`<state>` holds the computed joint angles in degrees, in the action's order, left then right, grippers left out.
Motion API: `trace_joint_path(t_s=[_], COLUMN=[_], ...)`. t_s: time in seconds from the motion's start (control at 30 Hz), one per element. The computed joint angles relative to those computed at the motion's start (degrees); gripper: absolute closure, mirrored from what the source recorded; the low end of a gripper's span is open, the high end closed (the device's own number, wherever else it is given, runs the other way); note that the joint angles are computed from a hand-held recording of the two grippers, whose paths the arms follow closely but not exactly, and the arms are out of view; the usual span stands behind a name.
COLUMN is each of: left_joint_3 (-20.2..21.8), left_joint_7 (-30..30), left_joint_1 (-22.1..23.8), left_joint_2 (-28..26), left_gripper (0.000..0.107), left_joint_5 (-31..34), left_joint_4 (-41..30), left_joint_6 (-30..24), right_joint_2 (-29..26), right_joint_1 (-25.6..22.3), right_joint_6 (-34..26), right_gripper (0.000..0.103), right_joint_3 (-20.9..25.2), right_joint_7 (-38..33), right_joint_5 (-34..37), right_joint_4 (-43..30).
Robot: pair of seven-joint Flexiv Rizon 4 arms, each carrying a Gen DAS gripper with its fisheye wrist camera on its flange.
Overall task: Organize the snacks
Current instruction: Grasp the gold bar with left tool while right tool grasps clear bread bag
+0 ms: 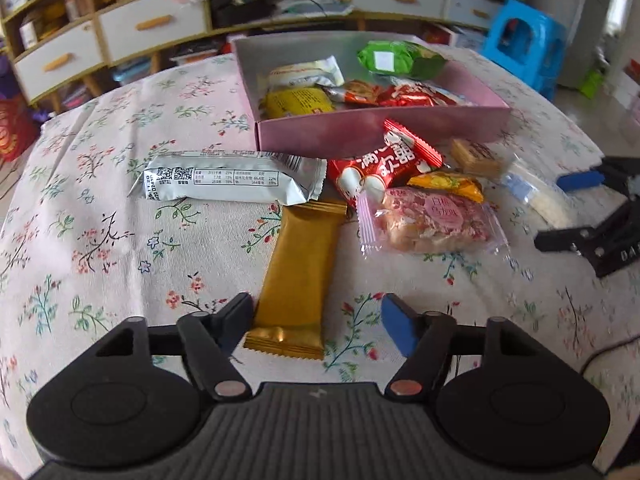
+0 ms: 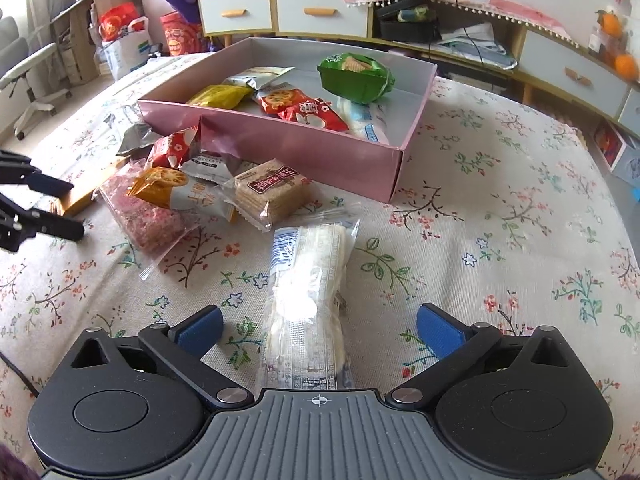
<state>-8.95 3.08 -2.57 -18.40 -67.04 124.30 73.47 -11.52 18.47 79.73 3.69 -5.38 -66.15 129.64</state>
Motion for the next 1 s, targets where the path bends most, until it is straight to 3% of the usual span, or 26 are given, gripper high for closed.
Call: trace_joint_path(t_s=[0.1, 0.23, 0.4, 0.67, 0.83, 0.93, 1.0], left_joint_3=[-2.4, -1.8, 0.9, 3.3, 3.5, 3.1, 3.0], left_joint_7=[6.4, 13.3, 17.0, 19.3, 16.5, 14.1, 12.3], left_joint_1=[-0.9, -3.9, -7.1, -9.2, -8.9, -8.8, -8.7], left_joint_2=[-0.5, -1.1, -1.5, -1.4, -1.3, -1.2, -1.0], left_gripper=[0.029, 0.032, 0.043, 0.059, 0.075, 0.079, 0.080], left_joint_5=[-9.3, -19.2, -23.9, -26.2, -22.5, -21.2, -19.9], left_joint_4=[-0.1, -1.3, -2.5, -2.8, -2.5, -2.3, -2.0], left_joint_6=[3.3, 4.8, 4.2, 2.6, 2.2, 3.2, 3.9], right_joint_2=[0.1, 0.3, 0.1, 0.2, 0.2, 0.4, 0.7], right_joint_1=[0.2, 0.6, 0.7, 2.0, 2.6, 2.8, 2.9], right_joint_6=[-0.8, -2.8, -3.3, -5.5, -6.1, -5.8, -6.1], right_gripper=[0.000, 0.000, 0.000, 0.002, 0.018, 0.040, 0.061], right_joint_3=[0.0, 0.8, 1.4, 1.7, 2.0, 2.0, 2.0], right_joint_7=[0.8, 1.8, -0.7, -2.8, -3.6, -4.1, -4.1], right_joint_5=[-0.2, 0.7, 3.6, 7.0, 8.8, 9.0, 9.3], right_joint_4=[-0.1, -0.3, -0.6, -1.3, -2.0, -2.2, -2.2])
